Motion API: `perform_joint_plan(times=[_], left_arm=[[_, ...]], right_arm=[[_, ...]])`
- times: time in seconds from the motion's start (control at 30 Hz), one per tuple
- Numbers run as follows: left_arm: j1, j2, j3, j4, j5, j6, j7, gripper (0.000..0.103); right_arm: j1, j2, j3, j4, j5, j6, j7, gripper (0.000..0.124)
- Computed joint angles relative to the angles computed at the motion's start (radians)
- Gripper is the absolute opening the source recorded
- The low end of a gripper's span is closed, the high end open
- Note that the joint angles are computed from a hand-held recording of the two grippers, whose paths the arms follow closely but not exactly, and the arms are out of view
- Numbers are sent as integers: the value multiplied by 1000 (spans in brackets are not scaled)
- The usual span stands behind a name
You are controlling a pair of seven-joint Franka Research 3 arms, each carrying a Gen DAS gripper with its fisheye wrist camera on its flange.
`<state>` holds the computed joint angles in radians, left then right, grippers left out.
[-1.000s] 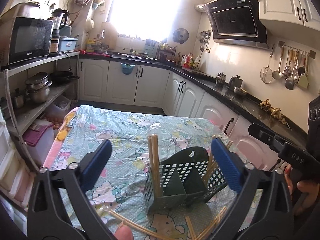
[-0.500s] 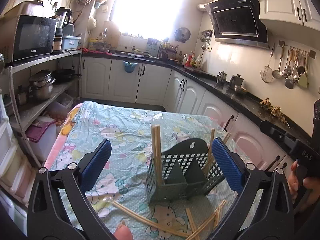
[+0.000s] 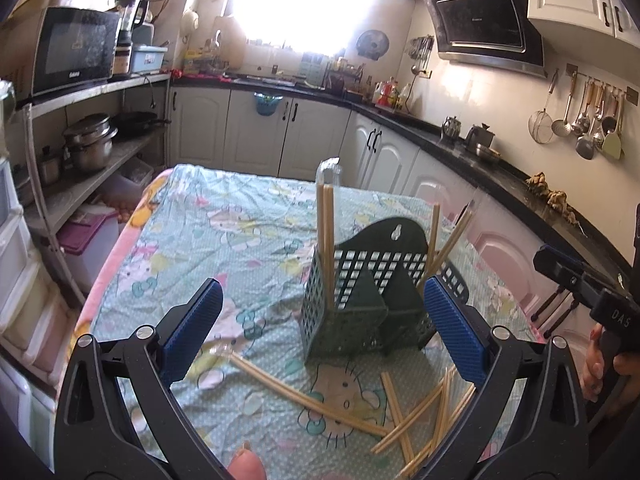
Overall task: Organize utensils
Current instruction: 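Pull both open tools back from the basket toward the remaining chopsticks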
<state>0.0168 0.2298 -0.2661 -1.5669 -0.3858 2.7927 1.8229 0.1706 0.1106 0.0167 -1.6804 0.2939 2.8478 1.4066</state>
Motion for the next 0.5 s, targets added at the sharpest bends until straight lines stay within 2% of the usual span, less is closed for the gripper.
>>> perform_joint_plan(times=[0.5], left_arm=[[-3,-64,17,-116,-54,-10,22,93]], right_arm=[[0,-58,0,-128,1,-40,6,63]])
